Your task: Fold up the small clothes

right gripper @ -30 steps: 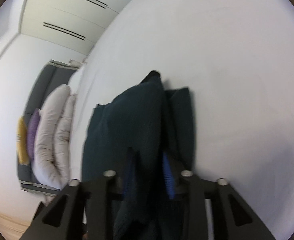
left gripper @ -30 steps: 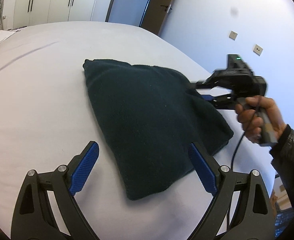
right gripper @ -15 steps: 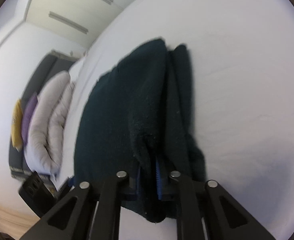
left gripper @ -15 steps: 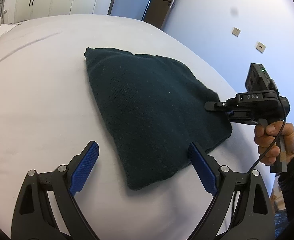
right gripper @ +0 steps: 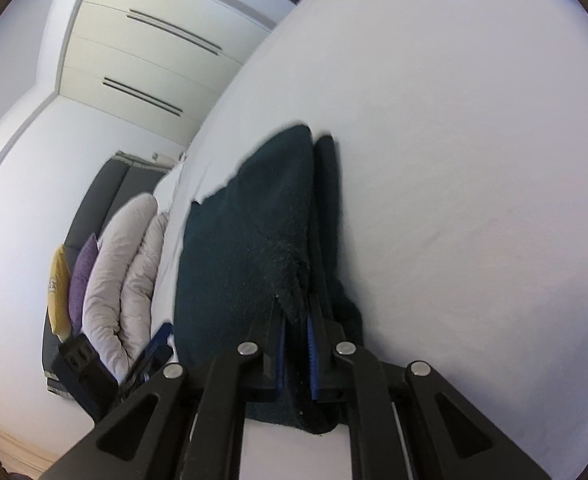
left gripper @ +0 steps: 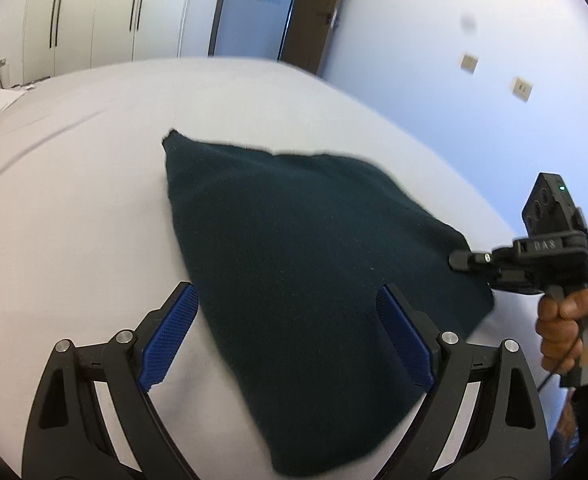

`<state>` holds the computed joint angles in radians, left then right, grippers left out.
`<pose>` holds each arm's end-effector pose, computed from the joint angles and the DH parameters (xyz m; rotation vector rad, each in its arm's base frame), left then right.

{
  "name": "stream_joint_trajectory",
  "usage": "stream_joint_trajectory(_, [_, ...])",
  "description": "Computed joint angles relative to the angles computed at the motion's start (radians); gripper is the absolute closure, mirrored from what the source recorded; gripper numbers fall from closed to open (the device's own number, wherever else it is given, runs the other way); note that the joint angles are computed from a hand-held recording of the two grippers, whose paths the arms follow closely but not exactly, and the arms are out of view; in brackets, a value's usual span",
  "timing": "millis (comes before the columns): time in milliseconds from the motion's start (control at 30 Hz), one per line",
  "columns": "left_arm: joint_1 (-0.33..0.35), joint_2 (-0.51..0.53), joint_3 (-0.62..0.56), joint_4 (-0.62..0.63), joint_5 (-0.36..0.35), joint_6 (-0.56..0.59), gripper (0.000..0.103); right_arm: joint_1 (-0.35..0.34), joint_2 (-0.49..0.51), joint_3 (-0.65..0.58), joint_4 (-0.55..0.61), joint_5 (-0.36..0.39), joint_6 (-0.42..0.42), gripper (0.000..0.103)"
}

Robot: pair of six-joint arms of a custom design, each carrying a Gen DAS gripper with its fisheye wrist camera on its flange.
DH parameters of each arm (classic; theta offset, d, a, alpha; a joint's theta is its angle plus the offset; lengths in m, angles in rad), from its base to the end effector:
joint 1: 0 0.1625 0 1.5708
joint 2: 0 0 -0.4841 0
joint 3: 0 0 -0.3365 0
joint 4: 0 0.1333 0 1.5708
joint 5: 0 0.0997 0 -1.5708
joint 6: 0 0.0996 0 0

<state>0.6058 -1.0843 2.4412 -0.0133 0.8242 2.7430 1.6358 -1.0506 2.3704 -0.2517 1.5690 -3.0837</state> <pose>-0.0640 -0.2888 0.1679 0.6069 2.4955 -0.8605 0.1517 -0.2755 0.1213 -0.0114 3.0120 -0.7718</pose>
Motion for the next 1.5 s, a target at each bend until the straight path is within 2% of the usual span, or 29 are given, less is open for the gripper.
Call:
stream_joint_trajectory(67, [0.058, 0.033, -0.023, 0.0, 0.027, 0.026, 0.012, -0.014, 0.041, -0.006, -0.005, 0.02, -0.014, 0.094])
stream_joint_trajectory(133, [0.078, 0.015, -0.011, -0.022, 0.047, 0.038, 0.012, -0.046, 0.023, 0.025, -0.035, -0.023, -0.011, 0.094])
stream_joint_trajectory(200, [0.087, -0.005, 0.0, -0.037, 0.057, 0.051, 0.011, -0.009, -0.003, 0.034, -0.035, 0.014, -0.014, 0.094])
stream_joint_trajectory(267, [0.099, -0.008, -0.003, -0.044, 0.059, 0.072, 0.011, -0.006, -0.026, 0.045, -0.036, 0.024, -0.02, 0.096])
stream_joint_trajectory(400, [0.106, 0.016, -0.009, -0.06, 0.048, 0.104, 0.007, -0.118, -0.053, 0.092, -0.072, -0.029, -0.043, 0.097])
stream_joint_trajectory(467, [0.152, 0.036, -0.021, -0.073, 0.073, 0.137, 0.003, -0.129, -0.046, 0.11, -0.097, -0.039, -0.059, 0.097])
stream_joint_trajectory(533, [0.244, 0.033, -0.057, -0.057, 0.149, 0.179, 0.001, -0.094, -0.043, 0.105, -0.101, -0.024, -0.027, 0.095])
stream_joint_trajectory(567, [0.261, 0.024, -0.063, -0.056, 0.162, 0.192, 0.0, -0.097, -0.05, 0.105, -0.092, -0.032, -0.022, 0.092])
stream_joint_trajectory(600, [0.269, 0.022, -0.068, -0.051, 0.166, 0.201, 0.0, -0.092, -0.063, 0.103, -0.078, -0.033, -0.012, 0.084])
stream_joint_trajectory(633, [0.276, 0.021, -0.069, -0.054, 0.169, 0.209, 0.0, -0.076, -0.077, 0.101, -0.067, -0.019, 0.003, 0.076])
stream_joint_trajectory(700, [0.301, 0.01, -0.07, -0.066, 0.186, 0.236, 0.0, 0.018, -0.105, 0.083, -0.042, 0.101, 0.05, 0.069])
stream_joint_trajectory(767, [0.3, 0.006, -0.062, -0.076, 0.186, 0.239, 0.0, 0.146, -0.128, 0.042, 0.006, 0.268, 0.108, 0.067])
stream_joint_trajectory(833, [0.304, 0.004, -0.058, -0.085, 0.184, 0.251, 0.0, 0.222, -0.167, 0.007, 0.025, 0.336, 0.123, 0.067])
stream_joint_trajectory(867, [0.307, 0.003, -0.057, -0.089, 0.183, 0.257, 0.0, 0.24, -0.178, -0.014, 0.027, 0.319, 0.115, 0.067])
stream_joint_trajectory(933, [0.307, 0.006, -0.052, -0.097, 0.176, 0.264, 0.0, 0.244, -0.155, -0.078, 0.063, 0.218, 0.086, 0.067])
stream_joint_trajectory(1067, [0.308, 0.007, -0.043, -0.11, 0.173, 0.27, 0.0, 0.265, 0.011, -0.28, 0.17, 0.104, 0.005, 0.067])
stream_joint_trajectory(1100, [0.318, 0.002, -0.043, -0.115, 0.181, 0.281, 0.0, 0.268, 0.05, -0.308, 0.176, 0.096, 0.03, 0.067])
stream_joint_trajectory(1167, [0.311, 0.006, -0.035, -0.127, 0.181, 0.274, 0.0, 0.226, 0.111, -0.356, 0.196, 0.058, 0.052, 0.067])
stream_joint_trajectory(1200, [0.31, 0.005, -0.032, -0.131, 0.181, 0.275, 0.0, 0.209, 0.147, -0.381, 0.208, 0.078, 0.055, 0.069])
stream_joint_trajectory(1233, [0.31, 0.004, -0.03, -0.135, 0.183, 0.276, 0.0, 0.196, 0.174, -0.394, 0.214, 0.116, 0.076, 0.08])
stream_joint_trajectory(1267, [0.316, 0.002, -0.027, -0.14, 0.187, 0.281, 0.0, 0.164, 0.191, -0.389, 0.209, 0.115, 0.101, 0.094])
stream_joint_trajectory(1300, [0.309, -0.002, -0.01, -0.151, 0.187, 0.274, 0.0, 0.132, 0.186, -0.361, 0.178, 0.098, 0.097, 0.103])
stream_joint_trajectory(1367, [0.314, -0.005, -0.007, -0.157, 0.187, 0.284, 0.0, 0.061, 0.153, -0.29, 0.101, -0.014, 0.067, 0.103])
stream_joint_trajectory(1400, [0.316, -0.006, -0.003, -0.162, 0.187, 0.287, 0.0, 0.042, 0.135, -0.26, 0.076, -0.032, 0.067, 0.103])
stream_joint_trajectory(1500, [0.328, -0.027, 0.006, -0.169, 0.207, 0.294, 0.0, 0.092, 0.097, -0.239, 0.084, 0.061, 0.072, 0.102])
